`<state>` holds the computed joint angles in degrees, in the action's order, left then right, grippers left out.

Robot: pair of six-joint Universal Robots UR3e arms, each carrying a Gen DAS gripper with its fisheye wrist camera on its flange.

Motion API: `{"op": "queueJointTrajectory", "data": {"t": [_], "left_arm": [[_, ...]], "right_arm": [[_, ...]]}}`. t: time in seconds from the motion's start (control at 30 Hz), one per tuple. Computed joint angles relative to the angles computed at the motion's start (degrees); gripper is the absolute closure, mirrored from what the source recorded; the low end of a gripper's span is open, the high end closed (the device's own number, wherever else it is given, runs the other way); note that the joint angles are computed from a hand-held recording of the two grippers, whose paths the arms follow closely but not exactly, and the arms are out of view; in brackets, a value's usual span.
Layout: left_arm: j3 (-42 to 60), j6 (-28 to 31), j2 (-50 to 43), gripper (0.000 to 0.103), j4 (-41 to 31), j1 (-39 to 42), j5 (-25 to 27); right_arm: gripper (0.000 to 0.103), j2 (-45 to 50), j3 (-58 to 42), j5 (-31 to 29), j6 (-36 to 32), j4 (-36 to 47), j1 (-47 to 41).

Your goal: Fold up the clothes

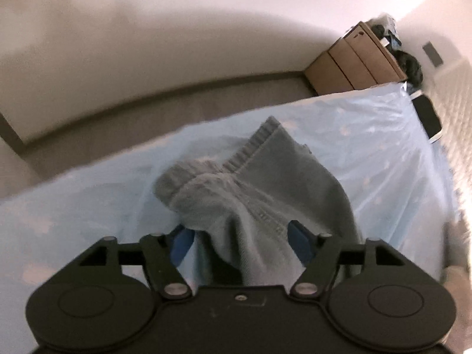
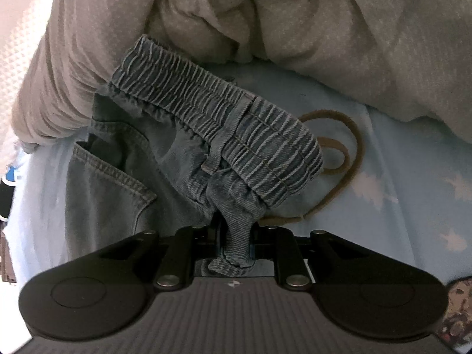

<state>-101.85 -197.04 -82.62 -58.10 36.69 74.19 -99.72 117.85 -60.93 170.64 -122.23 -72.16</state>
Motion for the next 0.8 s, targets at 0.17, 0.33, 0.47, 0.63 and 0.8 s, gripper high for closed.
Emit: {"op": "queueJointTrajectory", "data": {"t": [0.17, 0.33, 0.47, 0.63, 0.8], "left_arm": [[-3.19, 5.56, 9.07, 0.020, 5.54, -10.54, 7.28], [-8.99, 4.65, 12.45, 0.019, 16.37, -29.13, 18.17], [-13.73, 1.68, 6.52, 0.013, 31.74, -42.24, 22.60], [-13.19, 3.25, -11.05, 0.014, 46.37, -48.13, 17.92], [-8.26, 6.19, -23.58, 0.014, 47.46, -50.80, 20.16]], "right_arm": [[0.088, -5.67, 10.15, 7.43, -6.05, -3.23, -7.44], [0.089, -11.07, 18.08, 15.00, -15.83, -1.37, -15.47], [0.089, -11.73, 20.19, 19.40, -25.89, 3.59, -20.10], [0.091, -13.64, 19.60, 20.82, -33.54, 3.83, -19.09], [0.093, -18.92, 19.23, 23.74, -37.42, 4.21, -17.38]]}}
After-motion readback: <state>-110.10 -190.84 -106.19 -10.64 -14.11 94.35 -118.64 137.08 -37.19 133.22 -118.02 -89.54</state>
